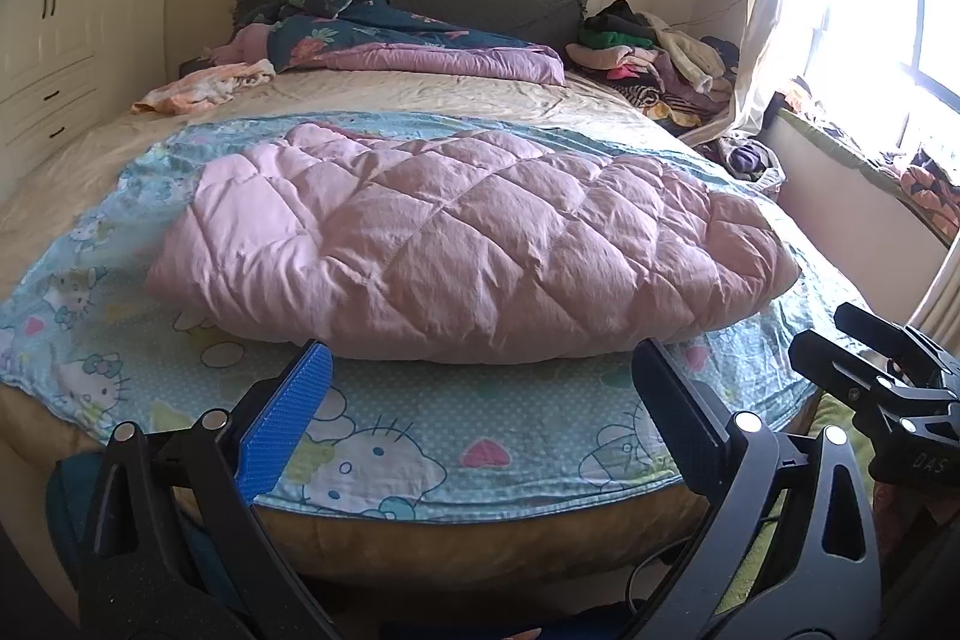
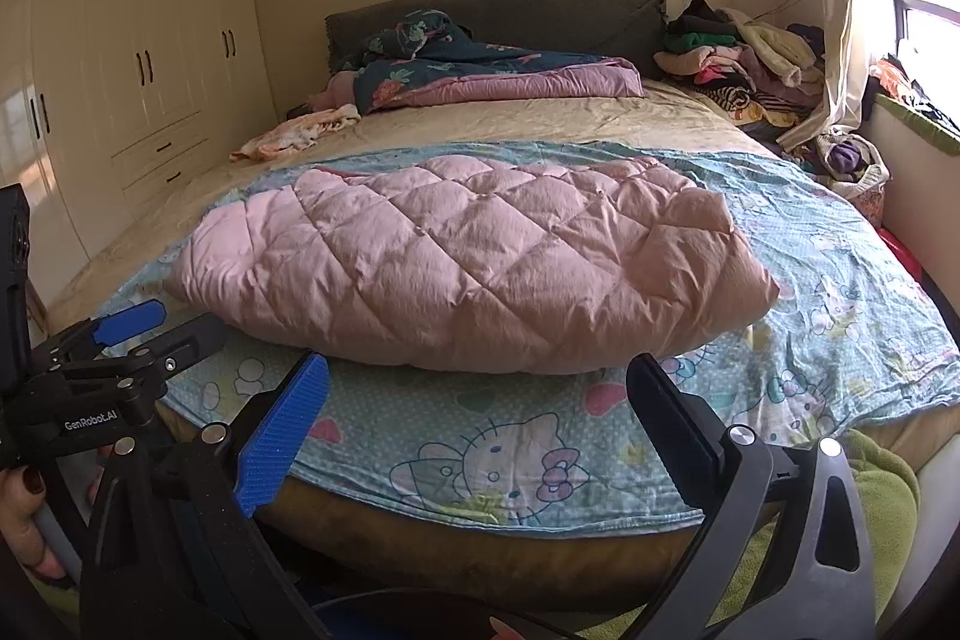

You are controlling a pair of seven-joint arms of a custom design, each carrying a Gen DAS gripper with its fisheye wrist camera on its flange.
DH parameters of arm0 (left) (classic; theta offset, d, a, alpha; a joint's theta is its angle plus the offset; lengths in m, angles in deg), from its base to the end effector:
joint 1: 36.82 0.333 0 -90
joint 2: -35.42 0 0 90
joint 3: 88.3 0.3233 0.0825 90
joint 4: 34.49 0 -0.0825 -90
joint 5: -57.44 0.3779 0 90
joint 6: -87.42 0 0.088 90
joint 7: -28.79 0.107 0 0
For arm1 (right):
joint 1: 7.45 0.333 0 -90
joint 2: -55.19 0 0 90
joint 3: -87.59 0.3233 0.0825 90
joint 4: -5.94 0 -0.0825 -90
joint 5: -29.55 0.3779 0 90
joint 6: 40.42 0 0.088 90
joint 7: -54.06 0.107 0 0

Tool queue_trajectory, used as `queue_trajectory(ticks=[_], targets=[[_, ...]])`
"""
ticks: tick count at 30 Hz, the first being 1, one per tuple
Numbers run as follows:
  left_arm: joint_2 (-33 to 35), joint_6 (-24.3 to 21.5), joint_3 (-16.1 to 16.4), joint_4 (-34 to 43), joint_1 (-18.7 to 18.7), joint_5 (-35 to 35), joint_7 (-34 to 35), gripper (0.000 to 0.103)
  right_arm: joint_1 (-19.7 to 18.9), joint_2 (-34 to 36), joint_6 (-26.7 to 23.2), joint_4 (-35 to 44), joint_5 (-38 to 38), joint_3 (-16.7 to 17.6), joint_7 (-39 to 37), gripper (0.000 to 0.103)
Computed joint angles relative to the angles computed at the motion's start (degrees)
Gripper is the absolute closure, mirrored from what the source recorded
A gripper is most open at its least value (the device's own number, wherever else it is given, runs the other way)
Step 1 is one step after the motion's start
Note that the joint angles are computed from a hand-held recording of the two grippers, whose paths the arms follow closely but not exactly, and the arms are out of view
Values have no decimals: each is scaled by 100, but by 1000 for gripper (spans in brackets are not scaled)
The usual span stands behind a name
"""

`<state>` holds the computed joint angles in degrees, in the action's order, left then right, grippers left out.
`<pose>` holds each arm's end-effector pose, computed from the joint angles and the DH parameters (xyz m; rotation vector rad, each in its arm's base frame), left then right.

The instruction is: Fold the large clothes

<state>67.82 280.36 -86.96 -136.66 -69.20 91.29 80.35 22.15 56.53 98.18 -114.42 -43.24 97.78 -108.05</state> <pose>0.5616 -0.4127 0.3602 -1.2500 2.1736 -1.2584 0.4427 0.3621 0.4521 -1.3827 1.8639 -0.8884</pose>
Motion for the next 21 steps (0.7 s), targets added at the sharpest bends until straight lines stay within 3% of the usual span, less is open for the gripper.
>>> queue_trajectory(ticks=[4,12,21], targets=[[-15,-40,180,-6,-165,-66,-23,9,-5,-12,22,-16,-22,-3,17,4],[-23,-27,60,-17,-46,7,-14,9,-6,-19,9,-18,0,3,19,4],[-43,28,207,-57,-182,-79,26,9,-11,-39,8,-13,44,6,-2,4]])
